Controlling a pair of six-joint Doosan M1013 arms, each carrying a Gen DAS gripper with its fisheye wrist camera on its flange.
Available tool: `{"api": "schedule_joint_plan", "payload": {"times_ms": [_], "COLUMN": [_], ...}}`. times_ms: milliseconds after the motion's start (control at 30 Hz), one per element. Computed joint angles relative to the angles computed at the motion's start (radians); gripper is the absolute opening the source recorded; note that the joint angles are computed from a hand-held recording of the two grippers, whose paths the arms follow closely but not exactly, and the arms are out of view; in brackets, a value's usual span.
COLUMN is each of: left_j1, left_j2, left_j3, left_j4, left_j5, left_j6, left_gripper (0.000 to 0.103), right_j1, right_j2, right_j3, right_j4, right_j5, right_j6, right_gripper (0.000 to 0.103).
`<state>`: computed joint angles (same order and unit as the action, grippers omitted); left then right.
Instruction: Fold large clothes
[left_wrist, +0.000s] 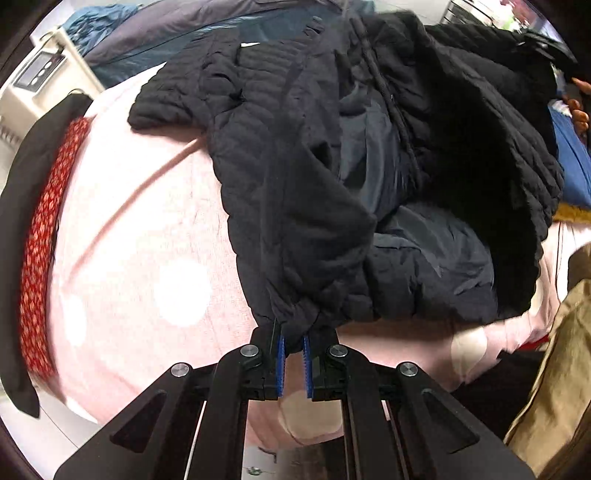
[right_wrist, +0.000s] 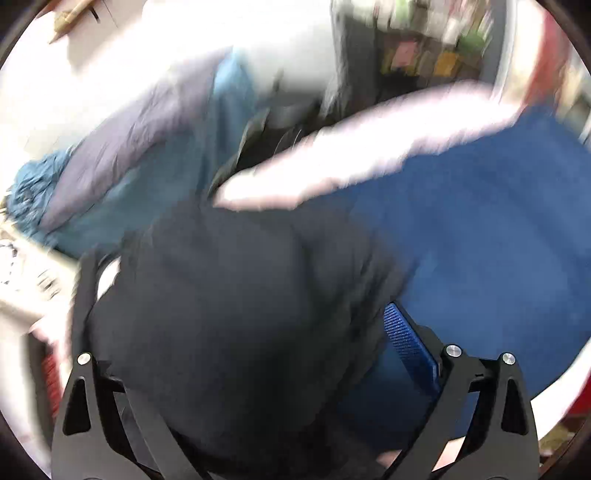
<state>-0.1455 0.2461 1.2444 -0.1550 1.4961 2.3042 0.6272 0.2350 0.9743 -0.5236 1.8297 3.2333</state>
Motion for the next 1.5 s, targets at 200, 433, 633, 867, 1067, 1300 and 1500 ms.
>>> {"api": "schedule_joint_plan", "payload": {"times_ms": [200,433,633,867,1067,1300,1500], "left_j1": [-0.009,-0.017,-0.011,0.011,0.036,0.067,0.181], "left_j2": [-0.013,-0.018,-0.028,-0.028,-0.025,0.003,0.121], "left_j3": [0.009,-0.003,-0.003,0.000,0.019,0.025,-0.199], "left_j4": [-0.003,0.004,-0.012,-0.027,0.009,0.142,-0.138], "left_j5": [-0.019,-0.008,-0.013,-0.004,0.006,0.075,0.188], "left_j6": [0.041,0.080,0.135,0.201,0.272,0.380,0.030], "left_gripper": [0.007,0.007,0.007,0.008,0.009,0.028,0.070], "right_j1": [0.111,0.140,0.198,0.224,0.252,0.296,0.345], "right_j2": [0.020,0.153,0.368,0.118,-0.069,-0.113,-0.275], "right_j3": [-0.099,-0.244,-0.510,-0.177,0.067,0.179,0.328], "right_j4": [-0.119,0.247,0.128,0.220,0.470,0.639,0.445], "right_j5": [-0.085,-0.126,0.248,0.233,0.125,-0.007,-0.195], "right_j6": [-0.218,-0.549,-0.854,-0.446,-0.117,-0.100,0.280], "right_gripper": [0.095,0.095,0.077,0.009,0.007,0.072,0.077]}}
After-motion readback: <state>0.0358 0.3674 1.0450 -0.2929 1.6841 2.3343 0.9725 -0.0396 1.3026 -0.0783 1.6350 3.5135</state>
